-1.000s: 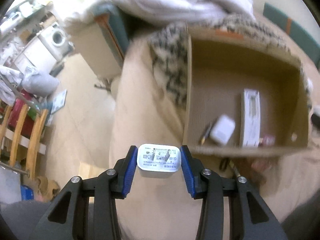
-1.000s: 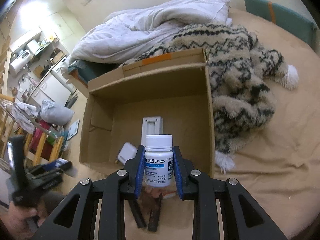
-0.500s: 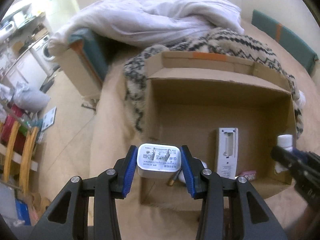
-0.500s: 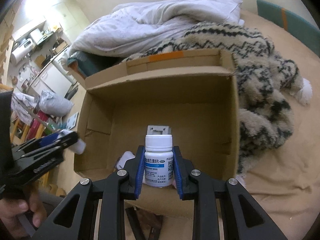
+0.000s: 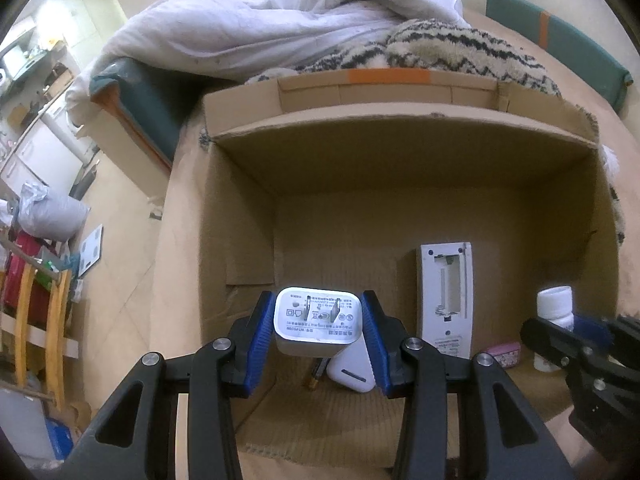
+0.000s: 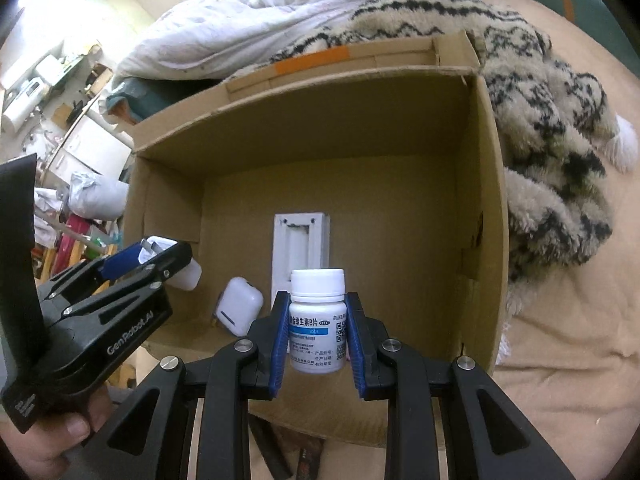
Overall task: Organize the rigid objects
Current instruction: 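Carry the charger and pill bottle over the box with both tools, then open both tools to drop the charger and pill bottle into the box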
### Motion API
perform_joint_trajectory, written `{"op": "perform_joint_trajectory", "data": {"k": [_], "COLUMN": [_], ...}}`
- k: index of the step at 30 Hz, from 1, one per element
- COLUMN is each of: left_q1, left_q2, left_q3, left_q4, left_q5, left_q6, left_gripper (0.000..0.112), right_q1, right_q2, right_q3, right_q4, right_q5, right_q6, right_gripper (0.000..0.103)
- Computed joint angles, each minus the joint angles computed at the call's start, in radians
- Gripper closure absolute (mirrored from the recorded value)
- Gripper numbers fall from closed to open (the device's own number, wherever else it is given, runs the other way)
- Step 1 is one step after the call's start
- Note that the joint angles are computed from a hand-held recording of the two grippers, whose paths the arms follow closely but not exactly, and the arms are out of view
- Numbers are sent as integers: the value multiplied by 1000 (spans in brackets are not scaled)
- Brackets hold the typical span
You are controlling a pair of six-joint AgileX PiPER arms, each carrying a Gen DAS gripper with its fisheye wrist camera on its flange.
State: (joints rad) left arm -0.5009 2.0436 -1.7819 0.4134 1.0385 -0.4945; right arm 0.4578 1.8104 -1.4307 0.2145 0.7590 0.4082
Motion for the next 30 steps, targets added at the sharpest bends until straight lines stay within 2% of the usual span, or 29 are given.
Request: {"op": "perform_joint_trajectory", "data": {"k": [13,20,22,23,24,25,26,29,30], "left_q1": [-4,-3,-4,-6,-7,-8,-8,10,14], "left_q2": [60,68,64,63,62,58,50,35,32], "left_q3": [-21,-31,-37,-42,-46,-47,-37,-40,-41], "left_q4": [-2,-2,-5,-1,5,10,15,-40,-50], "left_q5": [24,48,55,64,71,73,62,67,69], "left_q6": [10,4,8,6,0,-6,-20,-10,-11], "left_gripper": [73,73,69,59,55,48,47,47,47], "right_q1": [-9,-22,-26,-27,-28,-27,-27,-26,-27], "right_q2": [37,18,4,-4,-10,-22,-36,-66,-73], "right_q3": [-29,-4,11,18,21,33,45,67,74], "right_q4": [16,42,52,52,47,43,39,34,37], "right_q5": [30,2,-17,-27,-34,-52,-72,-111,-120], "right_q6": [28,18,11,15,21,26,31,26,24], "right_gripper": [75,75,73,71,60,41,35,32,27]}}
